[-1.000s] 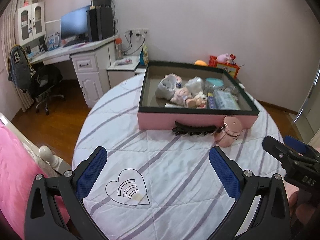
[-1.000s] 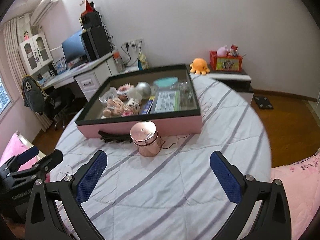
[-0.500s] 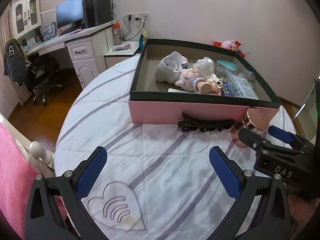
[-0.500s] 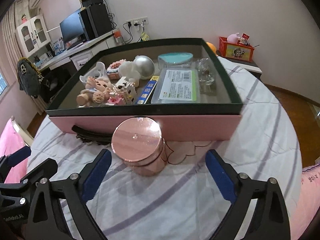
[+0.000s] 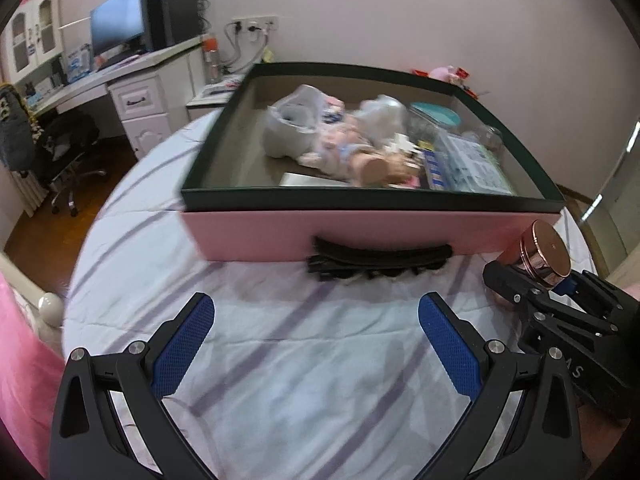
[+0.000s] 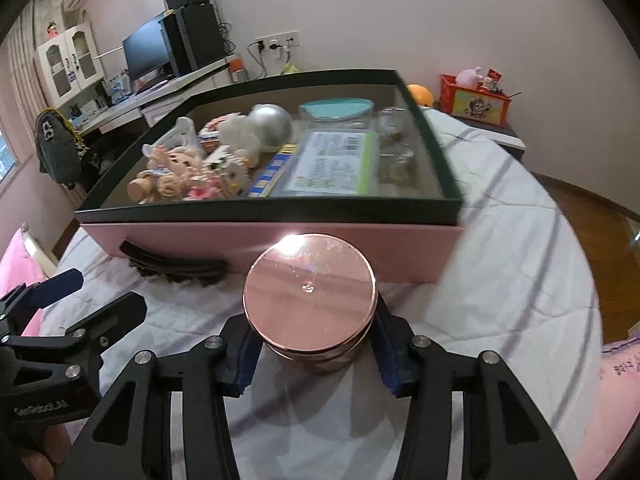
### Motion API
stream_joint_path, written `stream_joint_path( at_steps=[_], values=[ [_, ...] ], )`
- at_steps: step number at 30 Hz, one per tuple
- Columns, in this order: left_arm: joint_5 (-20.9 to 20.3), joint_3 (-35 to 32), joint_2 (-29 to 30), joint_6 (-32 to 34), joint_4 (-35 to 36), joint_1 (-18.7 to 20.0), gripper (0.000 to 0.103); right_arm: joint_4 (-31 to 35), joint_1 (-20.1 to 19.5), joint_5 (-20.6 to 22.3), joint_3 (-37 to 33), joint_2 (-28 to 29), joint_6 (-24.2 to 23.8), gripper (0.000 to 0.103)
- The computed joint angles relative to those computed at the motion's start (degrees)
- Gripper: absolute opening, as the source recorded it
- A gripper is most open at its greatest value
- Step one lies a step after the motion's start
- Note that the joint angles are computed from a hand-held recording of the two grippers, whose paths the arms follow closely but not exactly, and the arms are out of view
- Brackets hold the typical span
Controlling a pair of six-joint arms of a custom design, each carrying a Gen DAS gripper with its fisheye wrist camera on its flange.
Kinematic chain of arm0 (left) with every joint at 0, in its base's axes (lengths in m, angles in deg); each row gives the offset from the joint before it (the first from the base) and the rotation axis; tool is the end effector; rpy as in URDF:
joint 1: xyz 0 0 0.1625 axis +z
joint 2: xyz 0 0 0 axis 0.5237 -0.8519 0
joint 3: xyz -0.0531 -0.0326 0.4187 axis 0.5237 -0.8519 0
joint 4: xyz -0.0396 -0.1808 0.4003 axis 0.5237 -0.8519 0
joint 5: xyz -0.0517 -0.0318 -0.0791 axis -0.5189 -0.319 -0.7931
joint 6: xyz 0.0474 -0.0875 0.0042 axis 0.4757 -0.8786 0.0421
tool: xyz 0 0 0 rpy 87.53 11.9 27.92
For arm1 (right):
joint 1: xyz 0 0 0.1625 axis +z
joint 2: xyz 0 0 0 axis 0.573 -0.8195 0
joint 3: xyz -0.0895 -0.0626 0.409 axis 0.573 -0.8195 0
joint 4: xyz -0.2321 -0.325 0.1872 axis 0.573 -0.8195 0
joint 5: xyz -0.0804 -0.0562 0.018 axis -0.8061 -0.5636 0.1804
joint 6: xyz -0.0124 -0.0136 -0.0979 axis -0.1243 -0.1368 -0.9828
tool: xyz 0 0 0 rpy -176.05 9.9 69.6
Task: Organize rigid objects
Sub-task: 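Grasp the black hair clip with the left gripper while the right holds the rose-gold jar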
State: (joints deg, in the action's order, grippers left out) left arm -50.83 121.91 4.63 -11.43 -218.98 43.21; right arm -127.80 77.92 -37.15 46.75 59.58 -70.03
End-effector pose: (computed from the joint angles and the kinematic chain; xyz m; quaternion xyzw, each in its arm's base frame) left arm 0.0725 -0.5008 0.2416 0.0997 0.8773 -0.3211 0.3425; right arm 0.3075 -0.5320 -0.1553 0.2133 -0.8962 0.2832 0.2667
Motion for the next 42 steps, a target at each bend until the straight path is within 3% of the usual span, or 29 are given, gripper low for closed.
stream_joint_path(
  at_steps=[6,14,17,20,23,25,27,30,31,35,37,39,41,42],
  values=[
    [-0.2,-2.6,3.5,-0.7,0.9,-0.4,0.103,-1.3,-0.9,-1.4,1.3,-1.2,-0.5,0.050],
    [0.3,-6.8,7.3,-4.0,5.2,0.2,0.103,-1.4,-1.8,0.3,1.6,-1.7,-0.3,0.049],
    [2.9,-7.4,8.8,-3.0,4.5,-0.4,0.103,-1.7,-1.9,0.3,1.7,-1.6,-0.6,0.049],
    [1.9,-7.3,8.5,-3.9,4.1,-0.2,0.102,-1.7,-2.0,0.6,1.8,-1.7,-0.4,0.049],
    [1.5,-6.3,7.3,-4.0,3.0,0.0,0.089,-2.0,-2.1,1.2,2.3,-2.0,-0.1,0.049],
    [1.1,-5.5,6.2,-3.5,2.6,0.2,0.072,-2.2,-2.1,1.5,2.7,-2.2,0.2,0.049],
    [0.1,-5.0,5.0,-3.4,3.1,0.6,0.066,-2.1,-2.0,1.8,3.1,-2.5,0.6,0.050],
    [-0.5,-3.8,3.5,-3.0,2.8,0.9,0.043,-2.2,-1.9,2.0,3.7,-2.7,1.2,0.049],
    [-1.6,-3.7,2.8,-3.3,3.5,1.4,0.040,-2.1,-1.9,2.1,3.8,-2.8,1.2,0.049],
    [-2.5,-3.5,1.9,-2.0,4.4,1.9,0.038,-1.8,-1.6,1.7,3.9,-2.7,1.6,0.049],
    [-1.2,-3.3,2.5,-1.1,3.1,1.5,0.052,-1.7,-1.4,1.5,4.0,-2.6,1.7,0.049],
    [-1.2,-3.0,3.2,0.2,1.6,1.5,0.052,-1.6,-1.2,1.4,4.0,-2.6,1.9,0.050],
    [-1.6,-2.6,3.2,1.1,0.8,1.5,0.044,-1.4,-1.1,1.3,4.1,-2.6,1.9,0.050],
    [-2.1,-2.4,2.8,1.0,1.1,1.6,0.030,-1.4,-1.1,1.3,4.2,-2.7,2.0,0.050]
  ],
)
